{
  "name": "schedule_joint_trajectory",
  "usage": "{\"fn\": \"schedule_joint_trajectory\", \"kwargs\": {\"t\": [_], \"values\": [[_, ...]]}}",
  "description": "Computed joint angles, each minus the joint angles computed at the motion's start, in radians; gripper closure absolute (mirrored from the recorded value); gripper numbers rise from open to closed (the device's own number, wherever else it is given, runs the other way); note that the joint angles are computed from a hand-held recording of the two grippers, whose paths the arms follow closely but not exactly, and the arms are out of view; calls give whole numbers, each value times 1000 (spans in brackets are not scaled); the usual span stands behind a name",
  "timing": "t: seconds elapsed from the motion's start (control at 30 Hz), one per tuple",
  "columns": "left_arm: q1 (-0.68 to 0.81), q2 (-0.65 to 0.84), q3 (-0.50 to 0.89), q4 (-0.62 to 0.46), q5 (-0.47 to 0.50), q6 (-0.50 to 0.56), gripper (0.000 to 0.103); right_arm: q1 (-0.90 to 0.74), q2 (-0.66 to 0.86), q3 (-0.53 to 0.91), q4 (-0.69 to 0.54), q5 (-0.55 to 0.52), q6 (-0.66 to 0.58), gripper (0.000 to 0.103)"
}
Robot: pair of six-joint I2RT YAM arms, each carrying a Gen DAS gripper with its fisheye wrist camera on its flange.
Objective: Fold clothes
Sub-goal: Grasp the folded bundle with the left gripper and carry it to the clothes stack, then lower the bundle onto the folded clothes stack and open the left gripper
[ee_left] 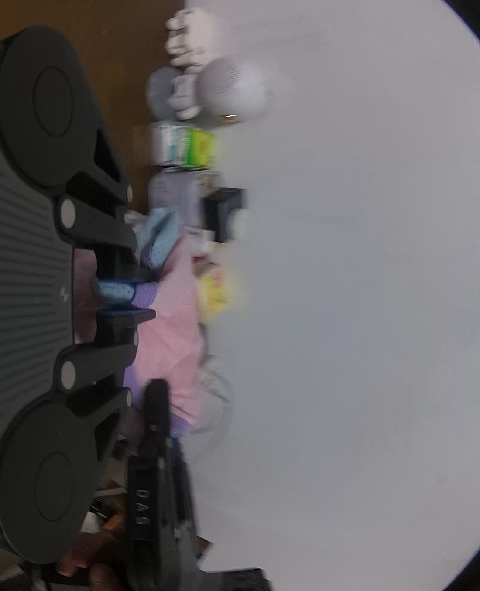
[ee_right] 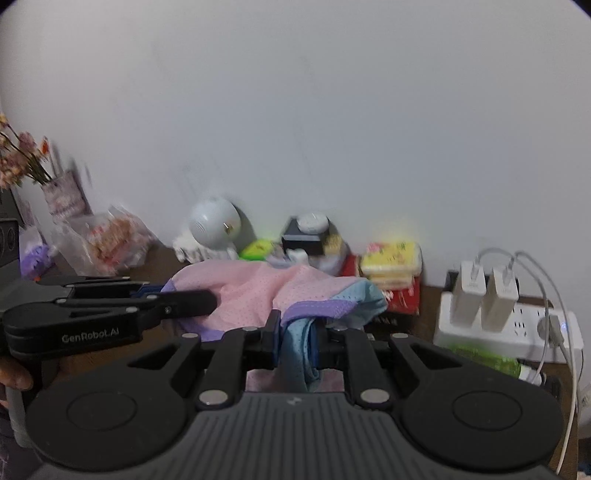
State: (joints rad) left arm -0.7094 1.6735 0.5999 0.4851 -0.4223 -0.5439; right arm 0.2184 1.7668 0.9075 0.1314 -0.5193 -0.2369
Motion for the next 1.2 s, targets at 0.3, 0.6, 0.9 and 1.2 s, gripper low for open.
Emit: {"fn": "schedule_joint_trajectory", "kwargs": {"t": [0.3, 0.6, 0.9, 1.2], "values": [[-14, -141, -75, -48, -145, -73, 61, -54, -68, -84, 76, 43, -17, 59], [-56, 58, 76, -135, -148, -104, 79, 13, 20, -81, 131, 128, -74, 76], [-227, -269, -43, -314, -332, -246, 65, -210, -330, -220, -23, -57, -119, 59], [-885, -102, 369, -1591, -771, -1308, 20, -522, -1047, -370, -723, -388, -353, 37]]}}
